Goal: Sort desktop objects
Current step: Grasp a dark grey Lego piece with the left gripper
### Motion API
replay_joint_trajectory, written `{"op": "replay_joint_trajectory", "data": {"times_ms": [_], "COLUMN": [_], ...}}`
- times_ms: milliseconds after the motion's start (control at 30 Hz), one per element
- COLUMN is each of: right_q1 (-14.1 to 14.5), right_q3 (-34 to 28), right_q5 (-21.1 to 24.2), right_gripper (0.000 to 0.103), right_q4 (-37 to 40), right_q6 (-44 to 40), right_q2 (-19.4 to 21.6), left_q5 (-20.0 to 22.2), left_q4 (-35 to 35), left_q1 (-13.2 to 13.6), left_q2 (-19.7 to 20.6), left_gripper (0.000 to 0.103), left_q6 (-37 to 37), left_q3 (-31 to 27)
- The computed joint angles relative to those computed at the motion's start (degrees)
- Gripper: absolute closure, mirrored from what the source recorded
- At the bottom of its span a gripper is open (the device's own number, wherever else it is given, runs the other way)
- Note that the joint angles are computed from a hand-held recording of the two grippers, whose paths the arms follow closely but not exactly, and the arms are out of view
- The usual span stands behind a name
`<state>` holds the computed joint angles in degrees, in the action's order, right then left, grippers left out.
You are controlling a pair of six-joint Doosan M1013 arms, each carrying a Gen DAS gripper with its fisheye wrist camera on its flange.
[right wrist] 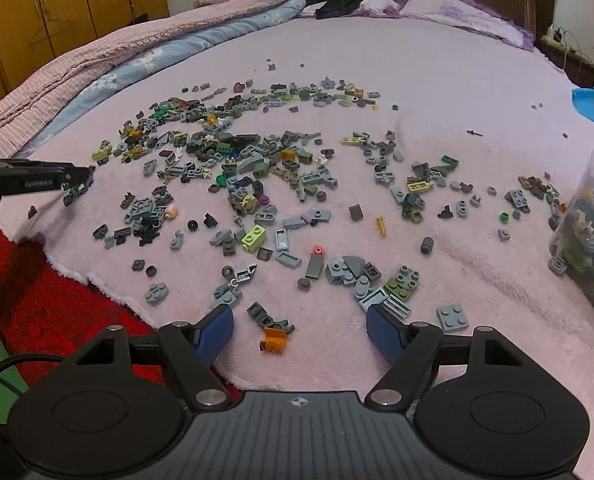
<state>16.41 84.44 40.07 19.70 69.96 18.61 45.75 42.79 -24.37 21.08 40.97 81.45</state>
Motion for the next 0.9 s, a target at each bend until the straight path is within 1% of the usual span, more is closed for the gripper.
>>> {"op": "replay_joint_trajectory", "data": {"times_ms": [67,133,267,333,400,433,500,667,767,900], "right_q1": [0.1,0.3,0.5,0.6,0.6,0.6,0.6,0.6,0.6,0.6], "right_q3": [-0.1,-0.3,-0.6,-0.6,-0.6,-0.6,-0.6,-0.4,-0.5,-0.4], "right_q5": [0.1,0.2,0.4,0.4,0.4,0.4,0.3,0.2,0.2,0.1], "right_gripper": [0.026,0.026,0.026,0.026,0.026,0.027,0.027,0.027,0.026,0.026], "right_q4": [-0.4,-0.7,-1.2,-1.5,-1.6,-1.6,-1.7,-1.5,-1.4,-1.4], "right_q6": [0.1,-0.1,-0.5,-0.4,-0.3,-0.2,-0.1,-0.1,-0.2,-0.2], "right_q2": [0.0,0.1,0.3,0.3,0.3,0.3,0.2,0.1,0.2,0.2], "left_q5": [2.1,1.7,-1.8,-5.4,-9.5,-10.5,-10.1,-5.8,-4.4,-5.3], "left_q4": [2.1,0.6,-1.8,-4.4,-9.0,-10.4,-9.4,-4.6,-6.6,-8.5], "left_q1": [-0.2,-0.1,-0.8,-0.6,0.0,0.2,-0.1,-0.3,0.1,0.1], "left_q2": [0.1,0.0,-0.1,-0.3,-0.7,-0.7,-0.4,-0.1,-0.1,-0.3], "left_gripper": [0.072,0.072,0.074,0.074,0.074,0.073,0.072,0.071,0.071,0.073], "left_q6": [-1.8,-1.1,2.9,5.0,7.7,8.5,7.8,3.0,5.1,5.6], "left_q3": [0.0,0.4,1.2,1.6,2.1,2.1,1.8,1.2,0.8,1.1]}}
